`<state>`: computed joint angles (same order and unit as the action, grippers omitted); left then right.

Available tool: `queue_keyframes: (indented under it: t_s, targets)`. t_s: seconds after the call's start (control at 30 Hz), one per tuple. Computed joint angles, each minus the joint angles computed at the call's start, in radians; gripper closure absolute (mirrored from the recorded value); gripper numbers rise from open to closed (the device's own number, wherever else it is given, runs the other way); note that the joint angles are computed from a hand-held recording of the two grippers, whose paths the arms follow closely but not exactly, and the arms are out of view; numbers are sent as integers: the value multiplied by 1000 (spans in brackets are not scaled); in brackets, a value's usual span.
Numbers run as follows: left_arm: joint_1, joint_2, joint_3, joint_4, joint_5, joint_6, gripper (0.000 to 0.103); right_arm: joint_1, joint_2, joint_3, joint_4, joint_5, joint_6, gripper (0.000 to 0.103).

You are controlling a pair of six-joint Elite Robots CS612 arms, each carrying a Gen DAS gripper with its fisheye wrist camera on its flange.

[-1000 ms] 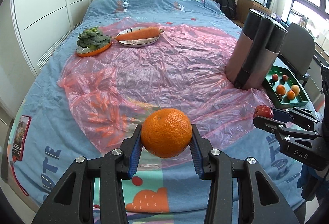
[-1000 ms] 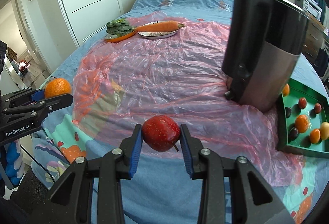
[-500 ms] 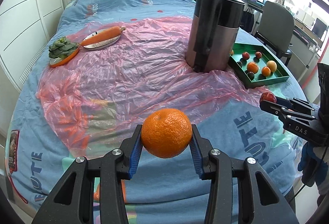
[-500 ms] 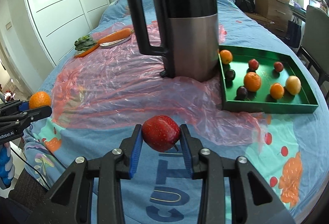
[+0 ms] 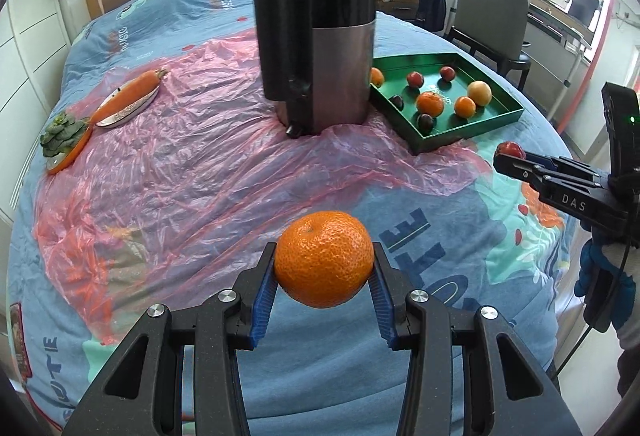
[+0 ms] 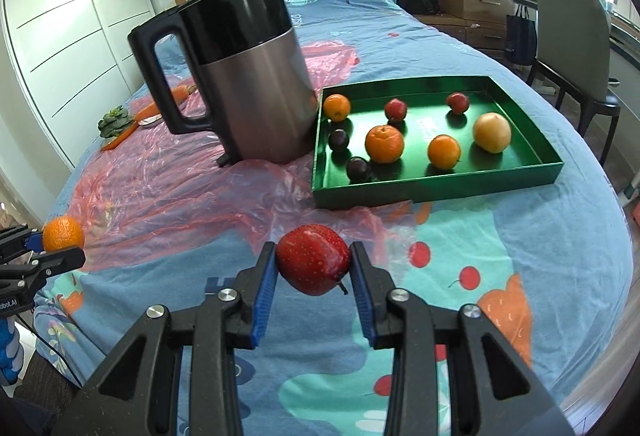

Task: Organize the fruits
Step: 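Lift and carry the orange and apple past the kettle to the tray, then lower both fruits into the tray and open both grippers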

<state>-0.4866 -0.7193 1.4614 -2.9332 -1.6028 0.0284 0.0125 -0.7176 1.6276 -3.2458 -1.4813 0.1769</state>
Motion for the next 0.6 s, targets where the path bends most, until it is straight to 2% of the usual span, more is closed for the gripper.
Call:
queue_keyframes:
  t_s: [0.17, 0.33, 0.47, 0.6]
  targets:
    - [-26, 29, -68, 50, -23, 32, 65, -32, 7, -18, -15, -14, 9, 71]
    - [-51, 78, -181, 109, -50, 62, 65, -64, 28, -68, -13, -18, 6, 71]
    - [-68, 140, -313, 181, -76, 73, 65, -89, 55, -128, 1, -17, -2, 71]
    - [-81, 224, -484, 268, -89, 69, 65, -110, 89, -201, 24, -24, -30, 71]
